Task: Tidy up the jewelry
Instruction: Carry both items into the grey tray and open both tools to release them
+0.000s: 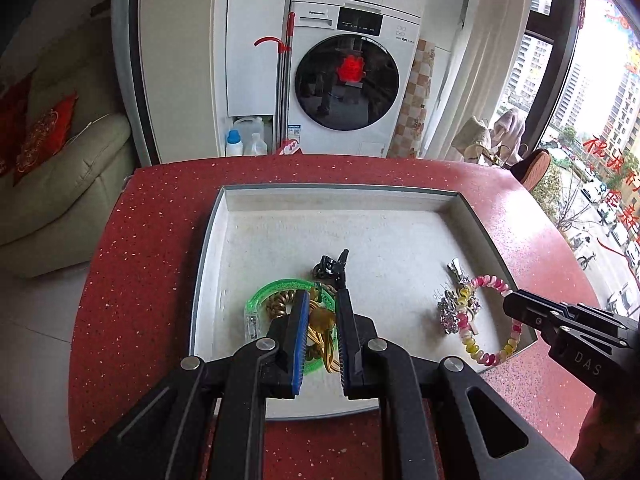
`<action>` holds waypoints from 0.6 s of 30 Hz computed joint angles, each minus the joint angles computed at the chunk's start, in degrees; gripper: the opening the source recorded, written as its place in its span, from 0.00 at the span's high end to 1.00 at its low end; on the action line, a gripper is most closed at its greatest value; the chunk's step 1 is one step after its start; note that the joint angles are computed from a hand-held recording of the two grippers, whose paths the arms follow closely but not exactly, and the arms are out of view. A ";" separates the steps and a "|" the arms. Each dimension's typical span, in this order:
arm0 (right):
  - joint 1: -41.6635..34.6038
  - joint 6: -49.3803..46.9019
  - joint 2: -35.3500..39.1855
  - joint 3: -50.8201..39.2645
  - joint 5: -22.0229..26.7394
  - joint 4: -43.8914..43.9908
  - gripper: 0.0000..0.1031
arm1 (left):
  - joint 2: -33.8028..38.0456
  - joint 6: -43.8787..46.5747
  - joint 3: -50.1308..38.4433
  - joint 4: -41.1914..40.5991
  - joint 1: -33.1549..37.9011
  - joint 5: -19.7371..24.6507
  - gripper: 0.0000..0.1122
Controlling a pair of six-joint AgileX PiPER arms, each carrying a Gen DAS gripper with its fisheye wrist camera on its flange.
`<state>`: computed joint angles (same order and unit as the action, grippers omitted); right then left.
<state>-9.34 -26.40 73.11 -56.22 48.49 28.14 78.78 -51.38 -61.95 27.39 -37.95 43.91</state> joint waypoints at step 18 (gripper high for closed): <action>3.02 3.14 6.67 0.69 -6.01 -1.24 0.90 | 7.50 -4.28 0.98 6.07 0.82 -0.22 0.71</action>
<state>-6.31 -23.27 79.78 -55.54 42.48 26.91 86.28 -55.66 -60.97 33.46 -37.13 43.69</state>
